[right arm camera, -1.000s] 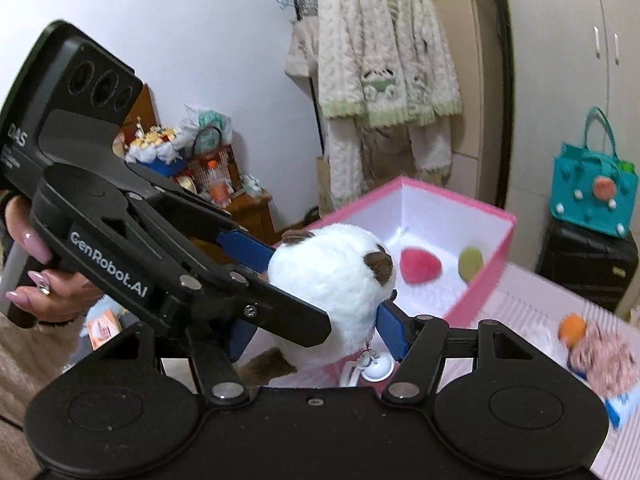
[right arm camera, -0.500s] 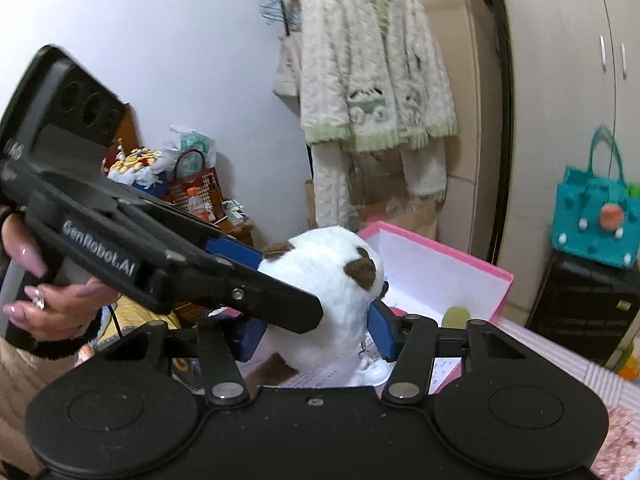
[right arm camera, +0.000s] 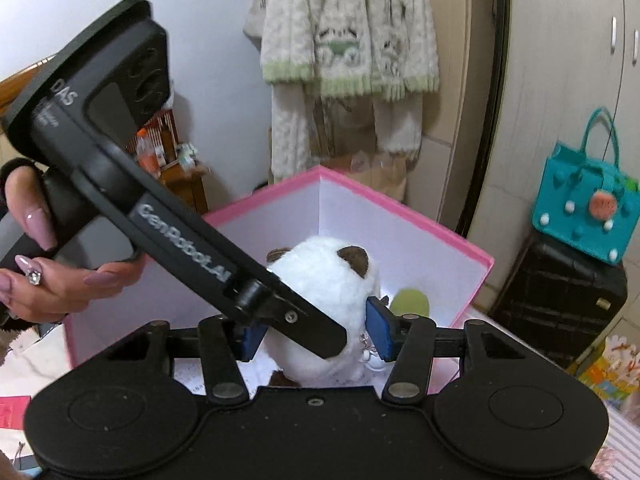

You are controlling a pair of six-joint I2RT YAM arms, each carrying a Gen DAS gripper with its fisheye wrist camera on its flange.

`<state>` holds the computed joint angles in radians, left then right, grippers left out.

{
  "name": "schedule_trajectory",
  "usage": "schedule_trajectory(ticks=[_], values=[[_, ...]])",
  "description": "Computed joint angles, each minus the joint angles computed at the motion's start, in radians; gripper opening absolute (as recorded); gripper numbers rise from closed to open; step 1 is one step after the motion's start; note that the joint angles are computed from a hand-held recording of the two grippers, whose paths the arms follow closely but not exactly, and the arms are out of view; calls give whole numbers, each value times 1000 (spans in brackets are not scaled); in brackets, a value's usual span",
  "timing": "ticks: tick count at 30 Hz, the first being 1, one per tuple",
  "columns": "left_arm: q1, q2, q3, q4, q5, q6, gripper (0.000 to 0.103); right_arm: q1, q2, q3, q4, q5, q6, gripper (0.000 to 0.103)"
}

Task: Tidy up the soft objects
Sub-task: 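Lift the white plush with the left tool and carry it over the shoebox, then lower the white plush into the shoebox and open the left tool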

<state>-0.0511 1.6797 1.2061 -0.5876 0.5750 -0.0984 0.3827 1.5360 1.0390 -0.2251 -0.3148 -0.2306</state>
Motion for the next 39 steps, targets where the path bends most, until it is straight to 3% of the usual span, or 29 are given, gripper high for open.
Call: schedule_trajectory(ticks=[7, 12, 15, 19, 24, 29, 39], values=[[-26, 103, 82, -43, -62, -13, 62, 6, 88, 55, -19, 36, -40, 57], [-18, 161, 134, -96, -43, -7, 61, 19, 105, 63, -15, 72, -74, 57], [-25, 136, 104, -62, -68, -1, 60, 23, 105, 54, 5, 87, -89, 57], [-34, 124, 102, -61, -72, 4, 49, 38, 95, 36, 23, 131, -112, 57], [-44, 39, 49, -26, -124, 15, 49, 75, 32, -33, 66, 248, -137, 56], [-54, -91, -11, -33, -197, 57, 49, 41, -62, -71, 24, 191, -107, 56], [-103, -309, -65, -178, -312, 98, 50, -9, -265, -138, -118, 72, -40, 56]])
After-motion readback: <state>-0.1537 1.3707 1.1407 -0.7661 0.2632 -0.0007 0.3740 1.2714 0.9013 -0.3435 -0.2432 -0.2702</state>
